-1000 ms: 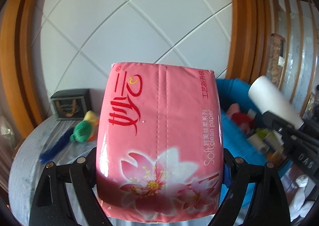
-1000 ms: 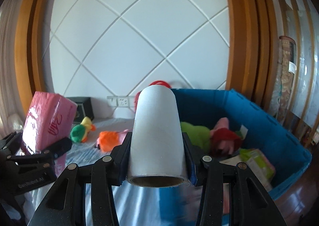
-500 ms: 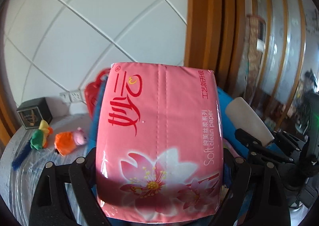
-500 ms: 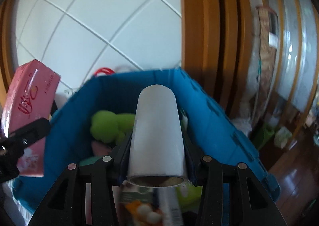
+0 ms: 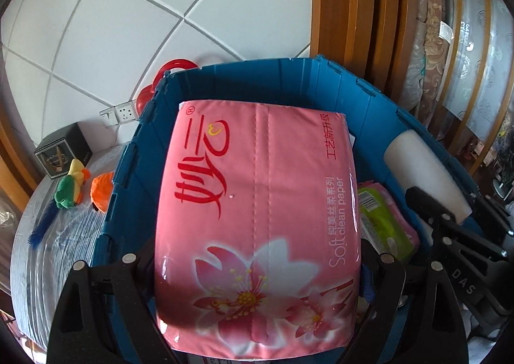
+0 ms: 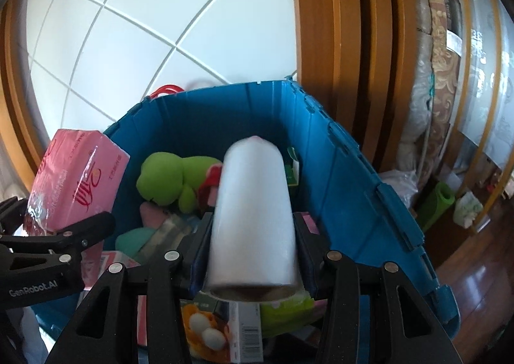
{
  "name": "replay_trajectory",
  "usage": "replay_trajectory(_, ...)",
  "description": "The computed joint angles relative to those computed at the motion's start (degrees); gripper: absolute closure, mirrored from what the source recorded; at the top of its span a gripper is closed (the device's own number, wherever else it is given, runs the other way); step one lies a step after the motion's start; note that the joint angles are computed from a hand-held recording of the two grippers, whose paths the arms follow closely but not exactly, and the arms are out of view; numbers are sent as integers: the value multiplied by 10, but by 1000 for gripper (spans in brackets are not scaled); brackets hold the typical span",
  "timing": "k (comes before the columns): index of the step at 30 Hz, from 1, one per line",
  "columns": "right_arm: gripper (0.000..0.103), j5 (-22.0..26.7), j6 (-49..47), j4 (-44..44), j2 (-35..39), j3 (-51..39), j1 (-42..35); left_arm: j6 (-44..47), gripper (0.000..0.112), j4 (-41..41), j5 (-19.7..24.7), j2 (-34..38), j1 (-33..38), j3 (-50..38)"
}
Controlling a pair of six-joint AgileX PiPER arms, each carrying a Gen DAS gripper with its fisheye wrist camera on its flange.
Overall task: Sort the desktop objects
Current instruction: 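Lift the tissue pack and white roll with both grippers and carry them over the blue bin, then lower both grippers into the blue bin and open them to release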
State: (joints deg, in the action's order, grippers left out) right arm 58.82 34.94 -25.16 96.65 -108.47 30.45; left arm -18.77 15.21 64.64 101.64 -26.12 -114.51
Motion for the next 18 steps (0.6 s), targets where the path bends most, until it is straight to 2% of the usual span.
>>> replay_trajectory(11, 38, -12, -6, 1, -27, 37, -1, 18, 21, -26, 12, 1, 2, 7)
replay_trajectory(12, 37, -14, -2, -2, -32, 43, 0, 19, 20, -25, 7, -1, -1, 8)
replay_trajectory(13, 35, -15, 0, -4, -36, 47, -1, 19, 12, -10, 4, 4, -8, 4)
replay_trajectory(15, 35, -18, 7, -10, -46, 58, -4, 18, 11, -3, 31, 24, -12, -24)
replay_trajectory(18, 34, -22, 14, -16, -61, 76, -7, 5, 11, 10, 18, 15, -20, -11)
